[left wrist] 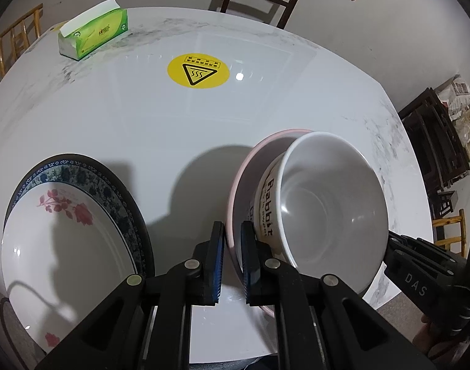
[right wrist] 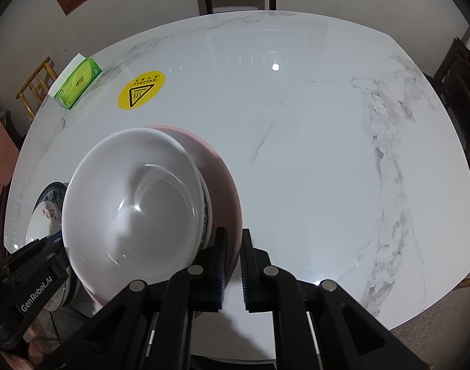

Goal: Organize plates and bowls
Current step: 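Lift the pink bowl stack with both grippers and carry it over the plate stack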

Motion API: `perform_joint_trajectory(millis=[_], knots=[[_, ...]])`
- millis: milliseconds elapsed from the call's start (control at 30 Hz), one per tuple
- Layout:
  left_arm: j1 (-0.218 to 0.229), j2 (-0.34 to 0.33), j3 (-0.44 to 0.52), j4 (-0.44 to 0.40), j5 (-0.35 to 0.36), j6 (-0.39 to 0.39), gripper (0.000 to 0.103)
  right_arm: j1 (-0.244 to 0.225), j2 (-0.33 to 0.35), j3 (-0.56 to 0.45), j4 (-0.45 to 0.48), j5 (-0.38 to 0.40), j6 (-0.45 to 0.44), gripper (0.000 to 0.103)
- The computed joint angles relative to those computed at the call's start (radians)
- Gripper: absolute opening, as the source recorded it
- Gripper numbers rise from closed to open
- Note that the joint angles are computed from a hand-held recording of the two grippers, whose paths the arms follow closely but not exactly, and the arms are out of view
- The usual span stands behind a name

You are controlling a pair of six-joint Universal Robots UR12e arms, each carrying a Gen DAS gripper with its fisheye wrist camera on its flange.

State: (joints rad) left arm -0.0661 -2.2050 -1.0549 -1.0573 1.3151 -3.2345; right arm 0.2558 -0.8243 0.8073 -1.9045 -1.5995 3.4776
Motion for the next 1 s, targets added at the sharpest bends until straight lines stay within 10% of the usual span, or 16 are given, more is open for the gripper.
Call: perform_joint_trajectory(millis=[1000], knots=[[0.006, -0.009, 0.031, -0.034, 0.009, 0.012, 0.007, 0.007, 0.017, -0.048, 0.030, -0.003, 0.002, 0.008]])
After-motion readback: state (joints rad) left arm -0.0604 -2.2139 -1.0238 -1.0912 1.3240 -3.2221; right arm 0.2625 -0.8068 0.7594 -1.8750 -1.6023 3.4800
